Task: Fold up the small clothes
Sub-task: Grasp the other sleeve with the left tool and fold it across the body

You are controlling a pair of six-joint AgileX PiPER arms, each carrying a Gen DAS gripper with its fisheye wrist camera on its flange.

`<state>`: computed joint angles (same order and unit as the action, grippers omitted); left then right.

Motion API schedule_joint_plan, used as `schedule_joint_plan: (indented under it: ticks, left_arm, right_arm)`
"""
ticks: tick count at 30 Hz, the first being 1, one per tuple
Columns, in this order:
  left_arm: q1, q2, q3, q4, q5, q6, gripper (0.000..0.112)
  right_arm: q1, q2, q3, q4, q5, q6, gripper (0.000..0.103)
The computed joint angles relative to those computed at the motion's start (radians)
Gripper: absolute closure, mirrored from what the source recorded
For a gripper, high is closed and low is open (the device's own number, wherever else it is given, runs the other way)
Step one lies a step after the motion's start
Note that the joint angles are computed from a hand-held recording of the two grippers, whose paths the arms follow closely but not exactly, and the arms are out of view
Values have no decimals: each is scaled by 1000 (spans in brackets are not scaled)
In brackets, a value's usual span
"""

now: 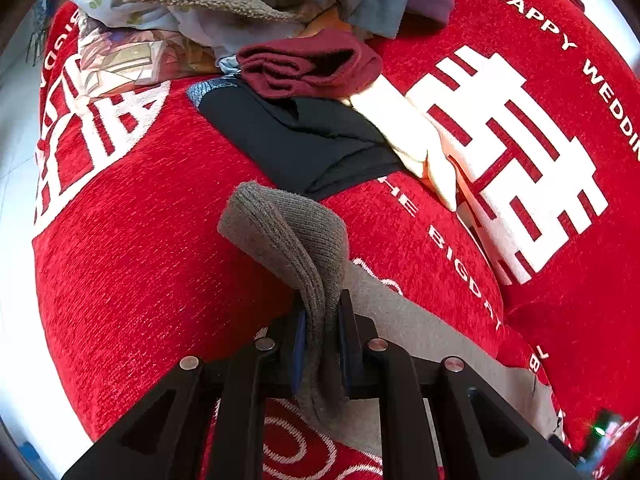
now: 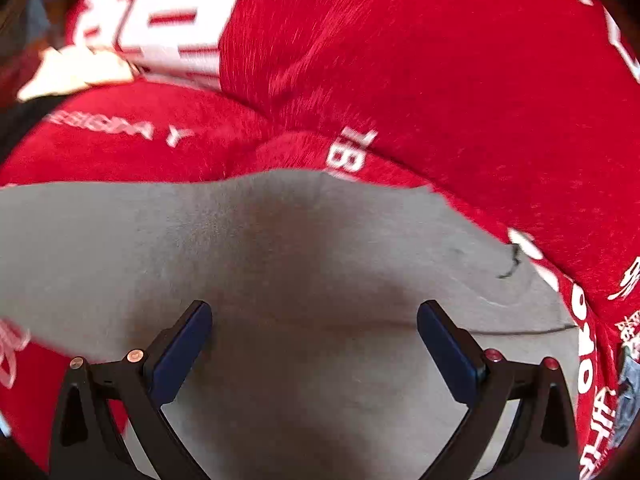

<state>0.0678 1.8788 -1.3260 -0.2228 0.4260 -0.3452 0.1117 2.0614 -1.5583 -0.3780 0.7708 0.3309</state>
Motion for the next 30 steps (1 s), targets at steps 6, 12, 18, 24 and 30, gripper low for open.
schedule_joint_plan:
  ticks: [6, 12, 18, 24, 30]
  left_arm:
    - [-23, -37, 2, -6, -10, 47, 98]
    - [-137, -84, -28, 180, 16, -99, 98]
    - [-366, -25, -171, 408, 127, -320, 98]
    - [-654, 104, -447, 526, 306, -389, 98]
    - [-914, 396, -975, 536, 578, -330, 98]
  right_arm:
    - [112, -77, 108, 124, -112, -193, 3]
    - [-27, -322, 343, 216, -199, -273, 3]
    - [-404, -544, 569, 328, -254, -532, 3]
    - [-844, -606, 598, 710, -179, -1012, 3]
    - [-1110, -568, 571, 942, -110, -1312, 3]
